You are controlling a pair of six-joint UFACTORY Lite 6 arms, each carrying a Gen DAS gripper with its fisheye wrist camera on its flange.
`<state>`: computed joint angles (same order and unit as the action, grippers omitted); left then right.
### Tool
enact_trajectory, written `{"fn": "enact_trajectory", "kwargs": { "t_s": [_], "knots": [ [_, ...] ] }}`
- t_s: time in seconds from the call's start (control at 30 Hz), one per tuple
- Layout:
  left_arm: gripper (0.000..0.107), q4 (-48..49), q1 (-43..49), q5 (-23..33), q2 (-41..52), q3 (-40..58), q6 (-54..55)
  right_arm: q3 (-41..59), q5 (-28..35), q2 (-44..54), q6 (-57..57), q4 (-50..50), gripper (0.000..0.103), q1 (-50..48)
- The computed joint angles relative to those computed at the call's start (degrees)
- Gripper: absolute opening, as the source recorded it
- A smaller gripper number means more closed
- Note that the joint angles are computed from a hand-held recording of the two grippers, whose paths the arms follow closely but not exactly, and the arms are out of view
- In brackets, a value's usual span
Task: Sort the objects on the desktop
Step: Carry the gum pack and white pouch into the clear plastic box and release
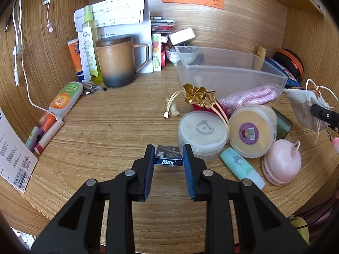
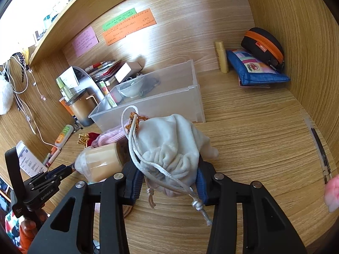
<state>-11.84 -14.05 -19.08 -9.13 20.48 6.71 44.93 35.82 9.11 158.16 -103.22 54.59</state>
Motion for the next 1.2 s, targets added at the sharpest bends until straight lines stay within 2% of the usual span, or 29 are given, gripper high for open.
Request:
{"fn": "enact_trajectory", "kwargs": {
  "t_s": [0.17, 0.3, 0.43, 0.57, 0.77, 0.9, 0.97, 1.2],
  "knots": [
    [0.026, -4.92, -0.68, 0.88, -3.29, -0.44, 5.25, 0.78, 0.62, -0.73, -3.04, 1.55, 0.038, 0.57],
    [0.026, 1.26, 0.66, 2.37, -3.75, -0.05, -0.27, 1.12, 0.87, -1.29, -4.63, 2.1, 0.038, 0.89],
    [0.026, 1.21, 0.29, 3.29, -5.89, 0.09, -0.17, 1.41, 0.47, -1.78, -5.42, 2.03, 0.038, 0.71],
    [0.026, -3.02, -0.8, 4.67, -7.0, 2.06, 4.15, 1.85, 1.01, -2.56, -6.8, 2.58, 0.038, 1.13],
    [0.026, 3.26, -0.7, 7.74, -5.89, 7.42, -0.77, 3.16, 0.53, -3.75, -10.17, 3.76, 0.038, 0.53],
    [0.026, -4.46, -1.98, 8.46, -4.48, 10.75, 8.37, 4.44, 0.86, -4.35, -13.49, 5.31, 0.038, 0.28],
    [0.026, -1.46, -2.07, 9.22, -3.6, 12.32, 5.87, 5.41, 0.88, -4.39, -15.47, 6.2, 0.038, -0.13],
    [0.026, 18.79, -1.23, 10.64, -0.28, 17.11, -13.12, 8.26, 1.39, -4.13, -21.24, 8.32, 0.038, -1.11]
  ]
}}
